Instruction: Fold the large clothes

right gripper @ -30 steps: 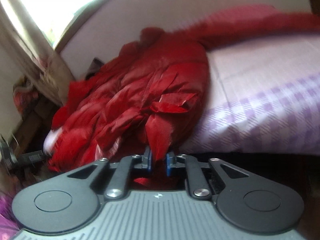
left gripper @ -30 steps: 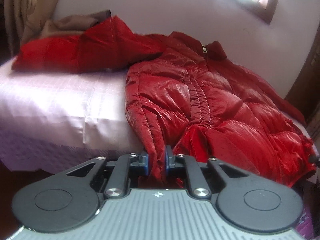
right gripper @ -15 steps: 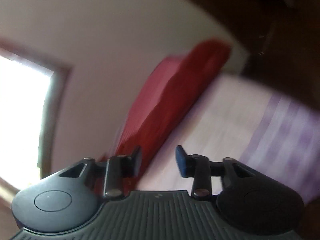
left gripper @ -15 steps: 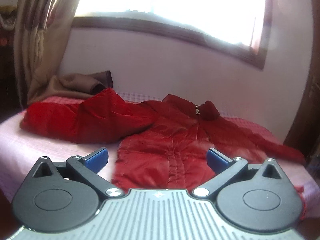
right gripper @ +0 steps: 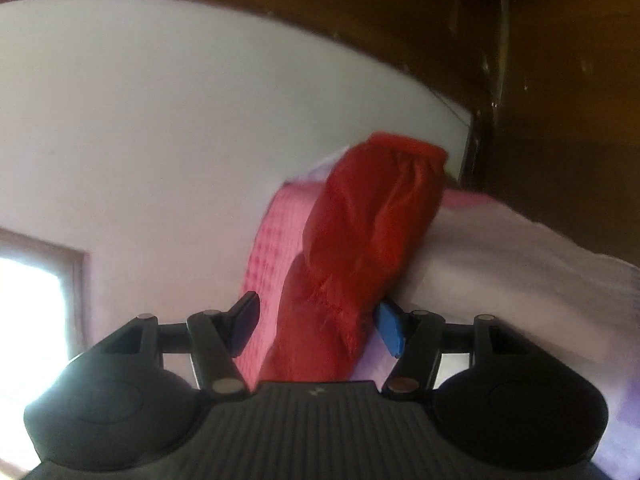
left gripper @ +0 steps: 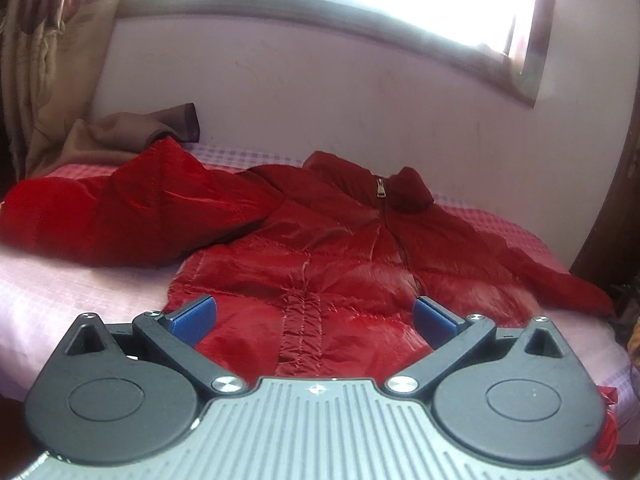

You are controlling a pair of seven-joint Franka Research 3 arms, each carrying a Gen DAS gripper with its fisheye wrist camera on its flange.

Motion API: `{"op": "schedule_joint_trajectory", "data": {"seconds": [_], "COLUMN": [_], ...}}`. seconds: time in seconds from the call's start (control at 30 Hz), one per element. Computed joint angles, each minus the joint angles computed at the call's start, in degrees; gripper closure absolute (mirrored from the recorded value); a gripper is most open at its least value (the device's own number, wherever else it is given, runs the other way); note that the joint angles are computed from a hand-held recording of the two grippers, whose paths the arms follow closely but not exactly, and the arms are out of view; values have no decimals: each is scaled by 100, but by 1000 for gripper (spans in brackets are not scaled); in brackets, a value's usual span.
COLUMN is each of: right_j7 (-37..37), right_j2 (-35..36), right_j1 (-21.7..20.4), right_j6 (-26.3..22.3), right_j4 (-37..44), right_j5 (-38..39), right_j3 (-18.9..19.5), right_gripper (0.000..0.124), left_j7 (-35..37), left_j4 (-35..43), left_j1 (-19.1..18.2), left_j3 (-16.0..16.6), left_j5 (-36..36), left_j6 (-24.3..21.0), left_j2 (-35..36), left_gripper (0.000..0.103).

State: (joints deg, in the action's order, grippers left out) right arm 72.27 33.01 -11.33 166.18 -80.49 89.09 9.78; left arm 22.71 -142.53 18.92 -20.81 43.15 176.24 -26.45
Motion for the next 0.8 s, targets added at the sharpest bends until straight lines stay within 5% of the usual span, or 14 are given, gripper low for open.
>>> {"op": "schedule_joint_trajectory", "data": {"seconds": [0.1, 0.2, 0.33, 0.43, 0.53, 0.8], "right_j7": [426, 2070, 2281, 611, -647, -1094], "right_j2": [113, 177, 301, 194, 61, 305], "right_j1": [177, 668, 620, -109, -291, 704], "right_j6": [365, 306, 260, 932, 1025, 382], "right_j4": [119, 13, 103, 119, 376, 1803], "right_j5": [-325, -2119, -2824, -1826, -1209, -1389], "right_j3": [-88, -733, -698, 550, 1091, 961], "right_gripper": [64, 96, 113, 115, 115, 115], "left_j7": [-6, 2, -71, -126, -214, -188], "left_j4": [40, 90, 102, 68, 25, -255], "left_j1": [-28, -80, -144, -126, -39, 143], "left_j3": [3, 48, 137, 178, 175, 132], "left_j5": [-12, 8, 11, 37, 73, -83], "left_j6": [-33, -77, -116, -96, 3, 277], "left_j2": [89, 188, 234, 182, 106, -196], "left_gripper": [0, 0, 0, 0, 0, 0]}}
